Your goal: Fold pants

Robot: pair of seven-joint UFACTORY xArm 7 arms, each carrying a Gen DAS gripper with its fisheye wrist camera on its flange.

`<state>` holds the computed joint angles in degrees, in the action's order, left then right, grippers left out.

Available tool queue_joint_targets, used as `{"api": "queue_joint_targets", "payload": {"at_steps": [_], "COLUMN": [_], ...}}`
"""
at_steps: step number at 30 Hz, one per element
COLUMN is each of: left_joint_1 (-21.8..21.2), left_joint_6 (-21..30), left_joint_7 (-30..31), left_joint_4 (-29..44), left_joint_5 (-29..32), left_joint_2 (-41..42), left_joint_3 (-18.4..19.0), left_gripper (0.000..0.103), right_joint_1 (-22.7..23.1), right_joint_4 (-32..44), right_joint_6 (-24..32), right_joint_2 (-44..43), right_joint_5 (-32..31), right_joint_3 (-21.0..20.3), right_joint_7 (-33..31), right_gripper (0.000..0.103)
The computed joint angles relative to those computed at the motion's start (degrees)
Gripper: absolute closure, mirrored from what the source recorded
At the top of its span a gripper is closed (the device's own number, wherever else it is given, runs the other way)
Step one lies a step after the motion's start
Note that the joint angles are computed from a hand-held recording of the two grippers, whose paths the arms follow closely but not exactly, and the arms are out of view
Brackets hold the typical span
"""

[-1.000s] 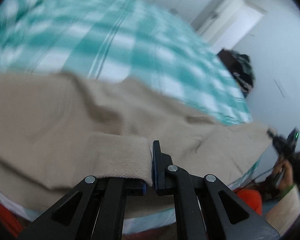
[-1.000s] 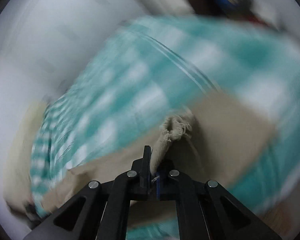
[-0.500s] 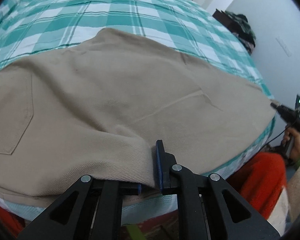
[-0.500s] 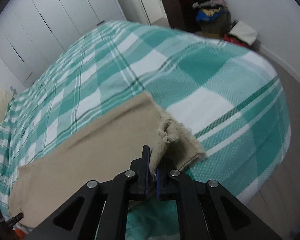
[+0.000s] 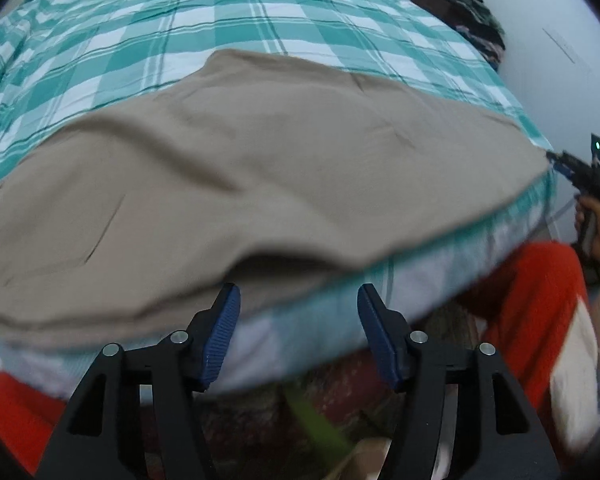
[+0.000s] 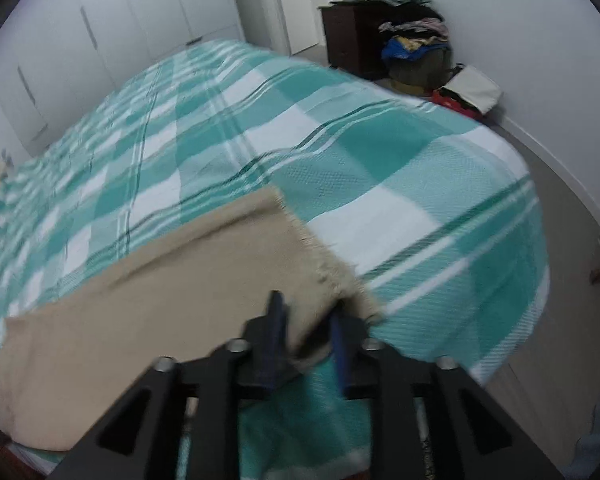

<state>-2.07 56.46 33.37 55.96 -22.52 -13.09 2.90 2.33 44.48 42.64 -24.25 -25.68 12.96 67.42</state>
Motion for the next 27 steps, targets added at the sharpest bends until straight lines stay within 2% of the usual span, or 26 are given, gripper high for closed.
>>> {"api": "queue_joint_targets", "payload": {"at_steps": [1, 3, 5, 7, 9, 10, 12, 13, 14, 16, 18, 21, 23, 24, 26, 27], "left_joint_1": [0.5, 1.2, 1.5, 2.0, 2.5, 3.2, 4.2, 4.6, 5.0, 6.0, 7.1, 8.3, 9.1, 9.5, 10.9, 11.7], "left_joint_6": [0.3, -1.3, -5.9, -11.5, -18.0, -18.5, -15.5, -16.1, -17.1, -15.5, -14.0, -12.7, -11.8, -11.0, -8.6, -8.1], "left_joint_7": [0.4, 0.1, -0.5, -1.9, -3.0, -5.1, -9.3, -9.7, -9.1, -7.8, -10.4, -9.7, -6.5, -5.7, -4.5, -4.2], "left_joint_4": [-0.6, -1.1, -0.1, 1.6, 2.5, 4.1, 6.2, 5.1, 3.6, 2.4, 2.4, 2.1, 2.3, 2.8, 4.2, 5.0], "left_joint_5": [-0.1, -0.5, -1.6, -1.1, 0.2, 3.6, 11.0, 14.8, 16.2, 16.7, 18.6, 14.0, 6.7, 3.5, -5.1, -9.1], "left_joint_2": [-1.2, -2.4, -1.1, 2.1, 6.0, 9.5, 13.7, 13.8, 12.8, 10.4, 9.5, 8.2, 7.8, 8.0, 8.4, 8.9], "left_joint_3": [0.6, 1.4, 1.6, 1.1, 0.6, 0.2, -0.3, -0.2, -0.3, 0.1, 0.6, 1.8, 3.4, 4.0, 5.7, 6.3], "left_gripper": [0.040, 0.040, 0.040, 0.040, 0.039, 0.041, 0.059, 0.069, 0.069, 0.069, 0.069, 0.071, 0.068, 0.066, 0.049, 0.046], "right_joint_1": [-1.9, -2.8, -3.3, -1.2, 1.2, 2.5, 4.1, 4.8, 5.5, 6.3, 7.3, 7.6, 7.8, 7.8, 8.0, 8.1], "right_joint_4": [-0.3, 0.5, 0.9, 1.2, 3.1, 4.4, 7.7, 9.3, 10.0, 10.7, 7.7, 7.2, 7.2, 7.2, 7.6, 8.0], "right_joint_6": [3.1, 10.7, 14.2, 10.3, 4.9, 2.6, 1.1, 2.1, 2.9, 6.7, 3.9, 2.8, 2.7, 2.3, 3.0, 3.6], "right_joint_2": [-2.3, -4.9, -7.8, -8.6, -5.8, -3.7, 1.6, 4.5, 6.6, 11.0, 11.1, 11.0, 11.2, 11.4, 11.7, 12.0], "right_joint_5": [-1.1, -5.0, -6.4, -6.4, -4.7, -3.6, -2.3, -1.5, -0.1, 5.6, 4.8, 4.4, 5.1, 5.1, 4.7, 4.2], "right_joint_3": [2.0, 4.2, 5.6, 4.2, 3.0, 2.5, 2.4, 2.4, 1.8, 0.3, -0.8, -1.5, -2.0, -2.1, -1.9, -1.8], "right_joint_7": [1.6, 6.0, 8.5, 7.9, 3.7, 0.9, -4.7, -7.1, -8.6, -10.8, -8.2, -7.2, -7.4, -7.5, -7.3, -7.3], "right_gripper": [0.041, 0.037, 0.038, 0.038, 0.038, 0.038, 0.038, 0.038, 0.038, 0.040, 0.040, 0.039, 0.037, 0.037, 0.037, 0.037]}}
